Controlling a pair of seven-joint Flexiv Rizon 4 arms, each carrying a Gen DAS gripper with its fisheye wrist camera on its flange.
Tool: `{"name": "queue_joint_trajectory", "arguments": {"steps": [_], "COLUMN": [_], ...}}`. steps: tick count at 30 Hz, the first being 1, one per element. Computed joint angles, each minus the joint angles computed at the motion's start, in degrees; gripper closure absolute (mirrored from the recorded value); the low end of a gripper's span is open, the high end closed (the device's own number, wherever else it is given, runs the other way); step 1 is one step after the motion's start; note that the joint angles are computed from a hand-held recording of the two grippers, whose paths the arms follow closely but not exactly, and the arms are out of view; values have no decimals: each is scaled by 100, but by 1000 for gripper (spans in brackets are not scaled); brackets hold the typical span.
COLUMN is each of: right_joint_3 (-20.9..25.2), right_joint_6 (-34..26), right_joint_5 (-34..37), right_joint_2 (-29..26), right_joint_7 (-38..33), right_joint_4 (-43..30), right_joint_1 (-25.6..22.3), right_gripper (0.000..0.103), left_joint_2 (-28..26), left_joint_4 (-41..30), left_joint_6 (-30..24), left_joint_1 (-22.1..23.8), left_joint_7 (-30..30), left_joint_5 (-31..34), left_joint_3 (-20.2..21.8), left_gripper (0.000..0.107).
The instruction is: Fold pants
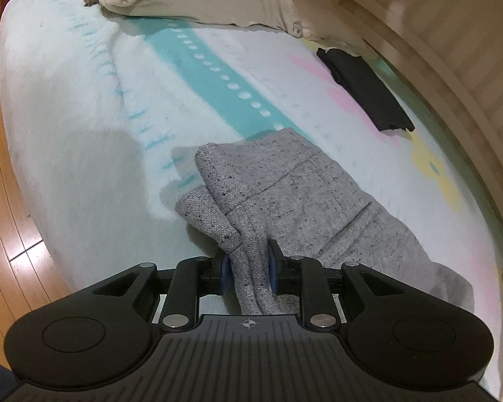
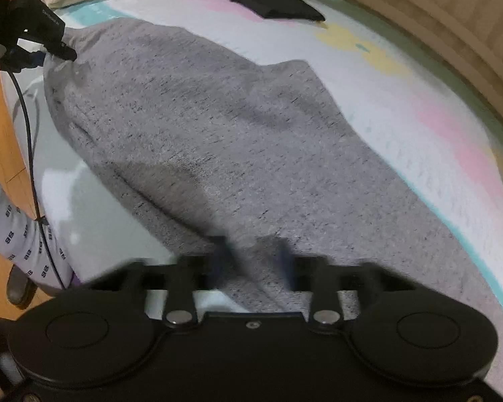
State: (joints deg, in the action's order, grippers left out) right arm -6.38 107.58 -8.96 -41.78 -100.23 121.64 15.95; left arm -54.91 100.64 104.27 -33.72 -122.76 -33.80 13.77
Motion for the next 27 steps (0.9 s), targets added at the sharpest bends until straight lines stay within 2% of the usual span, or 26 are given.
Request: {"name": "queue_joint_trajectory", "arguments": {"steps": [1, 3, 5, 7, 10, 11, 12, 13, 15, 16, 18, 21, 25, 27], "right_joint_3": [94, 387, 624, 703, 587, 694, 937, 1300, 1726, 1926, 2306, 2280, 1479, 884], "right_joint_6": [-131, -29, -69, -402, -431, -541, -726, -873, -833, -832, -996, -1232, -1706, -1920], "right_joint_5": [-101, -275, -475, -558, -559, -628, -737, -828, -804, -794, -728, -357, 419, 657], "right_joint_2": [84, 280, 368, 358, 352, 390, 445, 473, 501, 532, 525, 528, 540, 556], "right_joint_7": [-29, -148, -242, -168, -163, -173, -184, -195, -127, -78, 134, 726, 2110, 2853], "right_joint_4": [13, 204, 289, 208, 214, 195, 164, 112, 79, 91, -56, -335, -784, -898], "right_joint_1": [-113, -445, -726, -787, -631, -736, -981, -1344, -1772, -1987, -2407, -2508, -2146, -1873], "right_gripper": [95, 94, 94, 91, 73, 51, 33, 30, 30, 30, 30, 30, 30, 31], "left_joint_2": [29, 57, 69, 151, 399, 483, 521, 491, 331, 269, 185, 223, -105, -440], "left_joint_4": [40, 101, 80, 153, 445, 504, 518, 510, 387, 301, 92, -496, -1706, -2424], "left_joint_6": [86, 187, 17, -117, -94, -128, -217, -249, -410, -389, -232, -175, -719, -1167], "left_joint_1": [121, 228, 0, -247, -337, -335, -492, -810, -1530, -1717, -1828, -1243, -336, -149], "left_joint_7": [-25, -55, -64, -171, -400, -389, -389, -462, -463, -454, -304, 452, 1484, 1910], "left_joint_5": [50, 64, -117, -250, -290, -271, -272, -260, -311, -226, -14, 627, 1426, 1741], "left_joint_3": [-147, -292, -63, 176, 196, 167, 325, 669, 1449, 1650, 1730, 918, -520, -969], "left_gripper": [84, 83, 81, 81, 82, 82, 83, 83, 83, 83, 83, 83, 83, 83]}}
